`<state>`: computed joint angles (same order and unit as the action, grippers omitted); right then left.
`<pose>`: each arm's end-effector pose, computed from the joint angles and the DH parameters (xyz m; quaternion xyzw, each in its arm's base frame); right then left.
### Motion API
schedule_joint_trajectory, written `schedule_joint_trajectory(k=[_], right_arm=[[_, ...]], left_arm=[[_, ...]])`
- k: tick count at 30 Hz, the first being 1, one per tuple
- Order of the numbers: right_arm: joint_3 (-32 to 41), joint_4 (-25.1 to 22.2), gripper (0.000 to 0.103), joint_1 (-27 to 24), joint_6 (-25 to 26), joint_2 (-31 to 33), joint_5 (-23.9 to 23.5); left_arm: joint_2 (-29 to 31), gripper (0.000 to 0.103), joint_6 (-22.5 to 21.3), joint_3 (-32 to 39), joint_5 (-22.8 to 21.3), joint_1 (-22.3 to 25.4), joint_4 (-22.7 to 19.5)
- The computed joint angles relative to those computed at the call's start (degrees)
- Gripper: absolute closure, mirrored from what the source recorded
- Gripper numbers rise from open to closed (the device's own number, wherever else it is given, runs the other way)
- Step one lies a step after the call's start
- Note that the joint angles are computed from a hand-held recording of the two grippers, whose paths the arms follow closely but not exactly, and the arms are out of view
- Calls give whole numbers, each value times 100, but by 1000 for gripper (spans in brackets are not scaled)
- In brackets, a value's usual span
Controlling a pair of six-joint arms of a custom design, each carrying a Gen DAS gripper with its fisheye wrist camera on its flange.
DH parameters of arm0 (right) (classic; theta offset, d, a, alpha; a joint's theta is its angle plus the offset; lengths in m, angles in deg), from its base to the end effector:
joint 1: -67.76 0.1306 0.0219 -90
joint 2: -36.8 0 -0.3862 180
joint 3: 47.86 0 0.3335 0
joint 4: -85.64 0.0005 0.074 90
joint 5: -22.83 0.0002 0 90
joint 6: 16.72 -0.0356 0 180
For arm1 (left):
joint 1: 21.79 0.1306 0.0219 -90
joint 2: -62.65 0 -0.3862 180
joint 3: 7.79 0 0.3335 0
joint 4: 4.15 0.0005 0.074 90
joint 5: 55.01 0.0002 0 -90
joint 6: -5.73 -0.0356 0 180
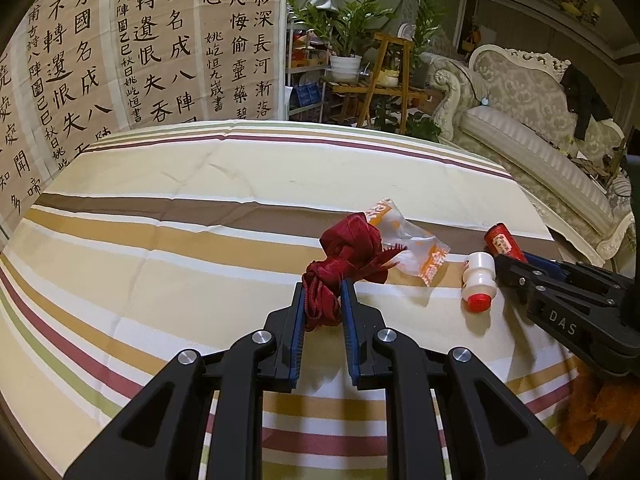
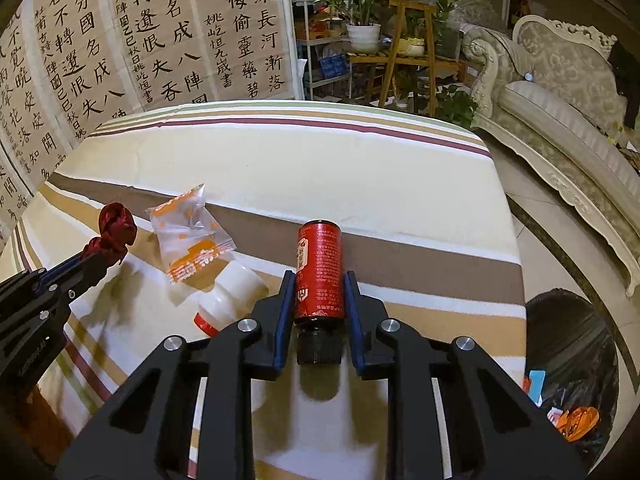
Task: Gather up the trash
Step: 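Grasp the red can with black cap with the right gripper while the left holds the cloth, then carry the red cloth and red can over the bin and open both grippers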
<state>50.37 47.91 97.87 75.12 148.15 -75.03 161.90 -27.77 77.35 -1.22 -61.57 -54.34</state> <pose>0.4789 0.2828 0.3297 -0.2808 0.8974 0.1442 0.3084 0.3603 -0.2733 0.3378 -0.2031 0.9068 0.0447 0.3667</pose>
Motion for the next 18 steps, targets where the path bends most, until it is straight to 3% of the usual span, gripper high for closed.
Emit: schedule_joint_trajectory(k=[18], right_arm=[[-1374,688,80,-591,-235,-1118,168]], left_arm=[[347,85,-196,646,-365,-610,-72]])
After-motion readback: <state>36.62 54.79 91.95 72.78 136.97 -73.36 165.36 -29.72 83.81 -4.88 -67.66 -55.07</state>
